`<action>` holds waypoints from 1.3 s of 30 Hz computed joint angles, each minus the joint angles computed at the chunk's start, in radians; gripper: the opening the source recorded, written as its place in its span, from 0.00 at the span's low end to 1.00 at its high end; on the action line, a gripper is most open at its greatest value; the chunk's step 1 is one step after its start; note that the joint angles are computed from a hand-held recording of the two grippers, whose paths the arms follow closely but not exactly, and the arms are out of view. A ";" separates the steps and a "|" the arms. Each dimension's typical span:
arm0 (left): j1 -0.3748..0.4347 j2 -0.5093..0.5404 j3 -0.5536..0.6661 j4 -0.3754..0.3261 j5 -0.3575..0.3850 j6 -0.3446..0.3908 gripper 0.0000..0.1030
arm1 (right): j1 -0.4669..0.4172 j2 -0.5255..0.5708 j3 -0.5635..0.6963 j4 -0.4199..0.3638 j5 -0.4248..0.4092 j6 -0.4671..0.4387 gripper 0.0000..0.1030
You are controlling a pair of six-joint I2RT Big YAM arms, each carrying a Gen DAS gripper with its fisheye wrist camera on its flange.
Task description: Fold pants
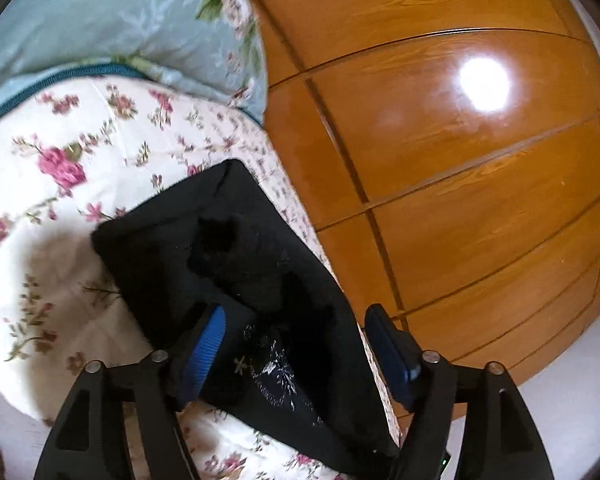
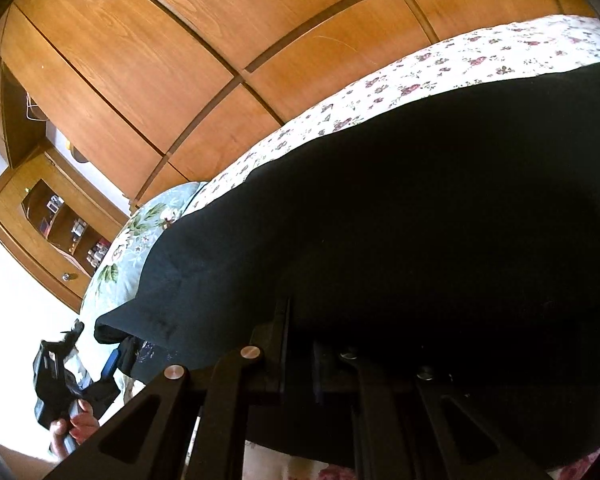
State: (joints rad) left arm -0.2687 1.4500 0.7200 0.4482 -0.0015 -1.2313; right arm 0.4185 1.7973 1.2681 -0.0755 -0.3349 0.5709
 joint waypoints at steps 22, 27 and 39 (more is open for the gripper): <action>0.063 0.013 0.055 -0.254 -0.009 0.182 0.17 | 0.035 -0.061 -0.016 -0.135 -0.008 -0.138 0.08; 0.051 -0.010 0.031 -0.212 -0.037 0.179 0.17 | 0.028 -0.062 -0.031 -0.090 -0.030 -0.120 0.08; 0.021 -0.029 0.024 -0.271 -0.142 0.231 0.17 | 0.028 -0.047 -0.039 -0.069 -0.067 -0.082 0.08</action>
State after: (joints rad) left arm -0.2480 1.4212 0.7441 0.1767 -0.1438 -1.0006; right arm 0.4464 1.7505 1.2293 -0.1449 -0.4019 0.4890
